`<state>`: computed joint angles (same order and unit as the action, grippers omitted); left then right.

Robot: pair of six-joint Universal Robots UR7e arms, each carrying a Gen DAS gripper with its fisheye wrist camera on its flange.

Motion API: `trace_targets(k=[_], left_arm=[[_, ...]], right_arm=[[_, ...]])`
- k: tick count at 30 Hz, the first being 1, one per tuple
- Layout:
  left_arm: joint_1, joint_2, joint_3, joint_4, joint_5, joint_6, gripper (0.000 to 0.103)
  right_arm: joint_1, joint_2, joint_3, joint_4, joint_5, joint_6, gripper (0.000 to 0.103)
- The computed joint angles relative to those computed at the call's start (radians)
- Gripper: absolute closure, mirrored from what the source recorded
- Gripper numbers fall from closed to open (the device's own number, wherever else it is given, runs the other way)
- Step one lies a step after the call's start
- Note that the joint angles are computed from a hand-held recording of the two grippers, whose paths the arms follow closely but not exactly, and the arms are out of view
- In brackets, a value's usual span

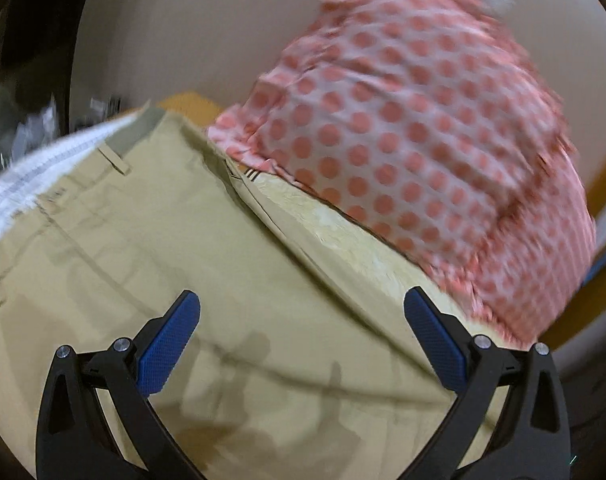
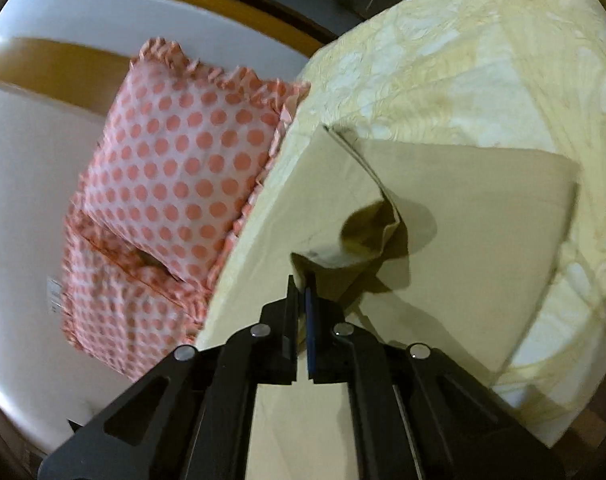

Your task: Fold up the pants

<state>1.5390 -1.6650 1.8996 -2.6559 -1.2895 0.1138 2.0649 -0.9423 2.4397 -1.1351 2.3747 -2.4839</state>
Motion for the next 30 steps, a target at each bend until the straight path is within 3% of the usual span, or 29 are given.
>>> trace_targets(k=[2,5,7,10,11,12,17,20,22,25,30], left_arm=[[0.013,0.075,-0.079,0.039,0.008,-0.07,0.001],[0.014,0.17,-0.173,0.096,0.074,-0.124,0.001],[0.017,0.222,-0.22,0.109,0.112,-0.134,0.01],[0.033,0.293,-0.297,0.158,0.095,-0.13,0.049],[0.044,0.309,-0.319,0.182,0.074,-0.126,0.075],[0.048,0.313,-0.324,0.186,0.074,-0.123,0.093],[0.057,0.147,-0.197,0.145,-0.011,-0.039,0.098],[0.068,-0.075,-0.037,0.102,-0.104,0.029,0.098],[0.076,-0.237,0.087,0.085,-0.111,0.085,0.098],[0.114,-0.401,0.224,0.103,-0.076,0.092,0.098],[0.24,-0.463,0.304,0.094,-0.14,0.07,0.098]], right_arm=[[0.011,0.005,-0.003,-0.002,0.017,-0.013,0.101],[0.012,0.0,0.0,-0.003,0.012,-0.019,0.101],[0.01,-0.006,0.005,-0.004,0.005,-0.024,0.1],[0.028,-0.015,-0.005,0.015,0.026,-0.056,0.1],[0.035,-0.018,-0.009,0.019,0.033,-0.07,0.1],[0.044,-0.022,-0.013,0.022,0.044,-0.083,0.1],[0.086,-0.053,0.014,-0.038,0.072,-0.159,0.1],[0.137,-0.074,0.033,-0.078,0.14,-0.214,0.1],[0.156,-0.086,0.051,-0.101,0.176,-0.222,0.1],[0.15,-0.099,0.076,-0.081,0.207,-0.175,0.1],[0.104,-0.083,0.089,-0.023,0.196,-0.065,0.1]])
